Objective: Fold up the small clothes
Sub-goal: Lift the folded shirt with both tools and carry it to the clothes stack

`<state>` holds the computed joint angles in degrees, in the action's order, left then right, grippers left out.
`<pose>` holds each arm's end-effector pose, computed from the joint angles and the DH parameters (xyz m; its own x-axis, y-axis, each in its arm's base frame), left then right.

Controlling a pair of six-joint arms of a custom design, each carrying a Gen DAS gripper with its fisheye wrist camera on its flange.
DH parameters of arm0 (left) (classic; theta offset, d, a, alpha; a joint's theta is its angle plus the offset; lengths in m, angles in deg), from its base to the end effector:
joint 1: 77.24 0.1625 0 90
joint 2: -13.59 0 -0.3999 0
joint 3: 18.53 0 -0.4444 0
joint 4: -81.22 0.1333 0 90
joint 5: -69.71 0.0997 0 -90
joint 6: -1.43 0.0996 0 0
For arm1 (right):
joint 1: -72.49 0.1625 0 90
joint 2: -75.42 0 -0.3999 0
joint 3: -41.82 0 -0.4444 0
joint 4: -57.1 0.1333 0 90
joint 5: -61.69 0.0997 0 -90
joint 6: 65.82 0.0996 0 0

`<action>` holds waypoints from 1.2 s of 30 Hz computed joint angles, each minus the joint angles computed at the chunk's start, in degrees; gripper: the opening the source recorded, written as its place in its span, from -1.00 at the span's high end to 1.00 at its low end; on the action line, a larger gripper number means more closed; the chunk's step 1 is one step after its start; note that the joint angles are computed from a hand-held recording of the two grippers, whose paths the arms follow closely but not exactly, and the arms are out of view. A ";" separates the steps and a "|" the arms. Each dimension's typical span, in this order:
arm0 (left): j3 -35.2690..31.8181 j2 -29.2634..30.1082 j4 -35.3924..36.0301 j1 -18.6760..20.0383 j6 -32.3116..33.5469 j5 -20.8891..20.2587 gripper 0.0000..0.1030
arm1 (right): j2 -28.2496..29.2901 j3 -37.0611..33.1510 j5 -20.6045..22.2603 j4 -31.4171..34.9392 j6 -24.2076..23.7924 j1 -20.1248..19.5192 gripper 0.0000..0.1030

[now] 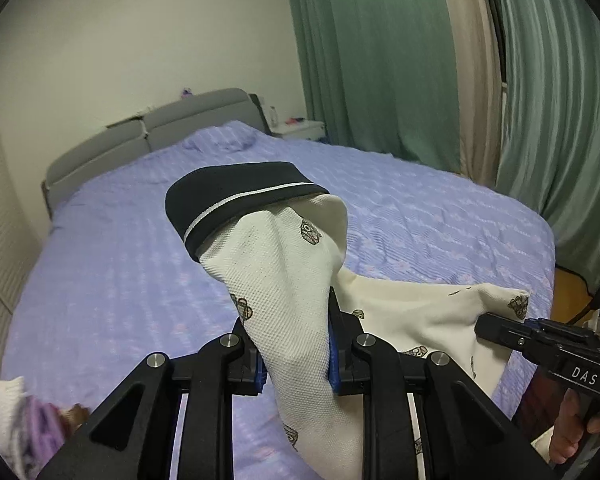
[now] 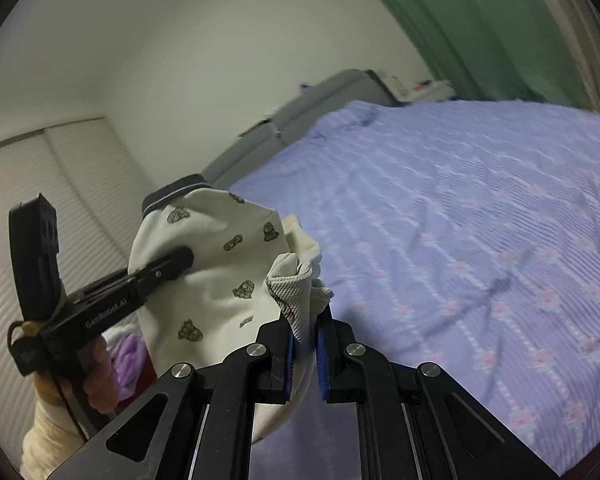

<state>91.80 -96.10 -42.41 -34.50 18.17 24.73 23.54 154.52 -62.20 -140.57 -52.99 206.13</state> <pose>-0.1787 -0.4426 0.5293 -0.5528 0.4108 -0.7250 0.8096 0.4709 -0.3505 0.4649 -0.3748 0.1053 -0.9643 -0.1616 0.2098 -0.2645 0.5444 -0.7960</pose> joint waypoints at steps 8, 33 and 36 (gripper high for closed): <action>-5.03 -6.73 10.43 -2.02 -2.05 5.38 0.55 | 6.35 -7.27 3.97 2.54 -0.48 5.03 0.80; -34.48 1.83 13.08 16.49 16.35 9.17 0.55 | 41.29 -54.62 18.12 18.29 -4.51 12.16 0.80; -36.75 4.40 13.09 22.02 17.46 5.88 0.55 | 43.87 -57.08 17.85 19.70 -3.06 12.67 0.80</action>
